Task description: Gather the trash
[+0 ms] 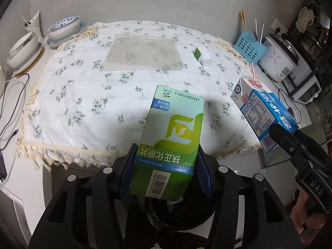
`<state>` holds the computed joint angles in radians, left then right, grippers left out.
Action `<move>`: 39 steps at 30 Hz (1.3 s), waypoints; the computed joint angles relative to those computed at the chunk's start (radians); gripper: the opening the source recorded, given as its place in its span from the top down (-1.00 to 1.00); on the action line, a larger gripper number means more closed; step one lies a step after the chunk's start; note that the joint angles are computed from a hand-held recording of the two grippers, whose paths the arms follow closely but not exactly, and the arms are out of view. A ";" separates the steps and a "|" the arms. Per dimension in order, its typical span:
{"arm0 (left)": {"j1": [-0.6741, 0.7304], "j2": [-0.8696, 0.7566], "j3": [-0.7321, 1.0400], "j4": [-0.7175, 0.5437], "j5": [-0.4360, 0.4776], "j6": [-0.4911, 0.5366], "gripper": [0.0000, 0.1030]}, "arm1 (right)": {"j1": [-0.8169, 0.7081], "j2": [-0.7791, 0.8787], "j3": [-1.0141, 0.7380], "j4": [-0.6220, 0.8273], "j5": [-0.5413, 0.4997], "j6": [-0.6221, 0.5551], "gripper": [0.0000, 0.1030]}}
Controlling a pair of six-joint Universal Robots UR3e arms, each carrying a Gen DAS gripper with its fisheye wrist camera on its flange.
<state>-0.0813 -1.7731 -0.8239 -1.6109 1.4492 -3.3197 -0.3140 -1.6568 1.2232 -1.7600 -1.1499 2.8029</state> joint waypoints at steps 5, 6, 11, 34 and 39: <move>-0.050 0.080 -0.139 0.044 0.018 -0.033 -0.01 | -0.064 -0.121 0.126 0.045 0.034 -0.069 -0.22; -0.061 0.094 -0.164 0.052 0.021 -0.041 -0.01 | -0.081 -0.147 0.148 0.060 0.045 -0.086 -0.22; -0.098 0.163 -0.287 0.090 0.031 -0.076 -0.01 | -0.168 -0.266 0.237 0.133 0.086 -0.179 -0.22; -0.245 0.265 -0.687 0.310 0.062 -0.213 -0.01 | -0.500 -0.588 0.566 0.391 0.119 -0.579 -0.22; -0.280 0.229 -0.722 0.354 0.093 -0.220 -0.01 | -0.508 -0.597 0.647 0.346 0.091 -0.592 -0.22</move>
